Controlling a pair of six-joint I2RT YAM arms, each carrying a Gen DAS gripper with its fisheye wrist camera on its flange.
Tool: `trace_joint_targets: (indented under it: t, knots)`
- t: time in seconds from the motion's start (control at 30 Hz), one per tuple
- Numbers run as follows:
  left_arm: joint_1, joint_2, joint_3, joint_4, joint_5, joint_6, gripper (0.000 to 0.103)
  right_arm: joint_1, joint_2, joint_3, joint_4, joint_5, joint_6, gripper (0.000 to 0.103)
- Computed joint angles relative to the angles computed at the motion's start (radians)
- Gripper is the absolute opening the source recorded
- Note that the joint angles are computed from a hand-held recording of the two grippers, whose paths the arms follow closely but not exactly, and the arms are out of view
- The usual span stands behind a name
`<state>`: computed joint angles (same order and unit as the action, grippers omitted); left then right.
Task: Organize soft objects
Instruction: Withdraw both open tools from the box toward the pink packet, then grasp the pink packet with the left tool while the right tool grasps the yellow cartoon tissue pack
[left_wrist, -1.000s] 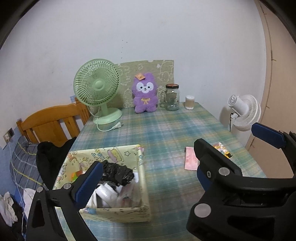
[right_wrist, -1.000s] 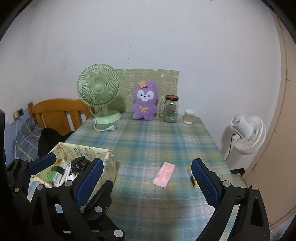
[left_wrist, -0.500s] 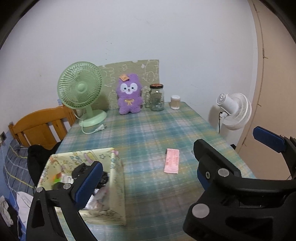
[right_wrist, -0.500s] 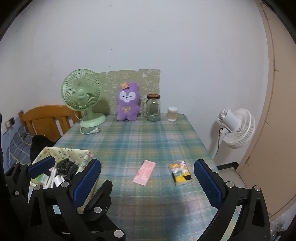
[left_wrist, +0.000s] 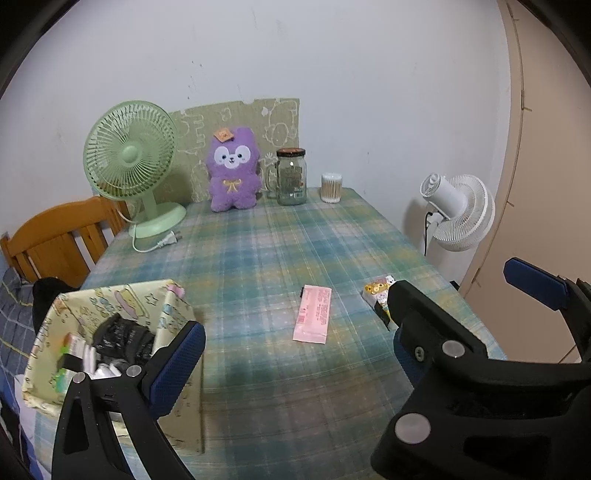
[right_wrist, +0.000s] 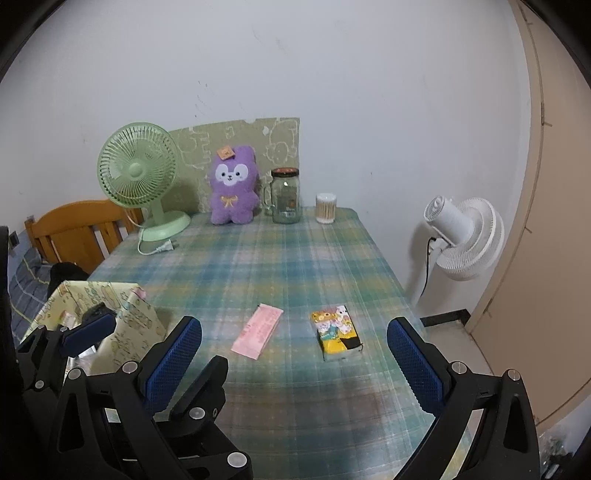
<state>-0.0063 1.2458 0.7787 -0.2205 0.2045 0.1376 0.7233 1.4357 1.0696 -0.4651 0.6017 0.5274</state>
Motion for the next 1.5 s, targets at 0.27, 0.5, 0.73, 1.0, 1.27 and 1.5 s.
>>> trace_joint_targets:
  t: [0.27, 0.5, 0.73, 1.0, 1.27, 1.5]
  knots:
    - [-0.051, 0.107, 0.009, 0.055, -0.039, -0.021, 0.103, -0.078, 0.040, -0.046, 0.068, -0.075, -0.031, 0.102]
    - [-0.094, 0.226, 0.048, 0.101, -0.076, -0.020, 0.103, -0.141, 0.084, -0.067, 0.124, -0.117, -0.065, 0.102]
    - [-0.128, 0.339, 0.105, 0.106, -0.110, -0.028, 0.103, -0.208, 0.158, -0.056, 0.165, -0.180, -0.097, 0.096]
    - [-0.152, 0.451, 0.176, 0.110, -0.121, -0.030, 0.103, -0.265, 0.240, -0.029, 0.182, -0.228, -0.125, 0.094]
    - [-0.153, 0.546, 0.242, 0.102, -0.127, -0.038, 0.103, -0.327, 0.333, 0.007, 0.210, -0.317, -0.138, 0.080]
    - [-0.152, 0.604, 0.282, 0.091, -0.125, -0.048, 0.102, -0.344, 0.385, 0.031, 0.217, -0.348, -0.135, 0.073]
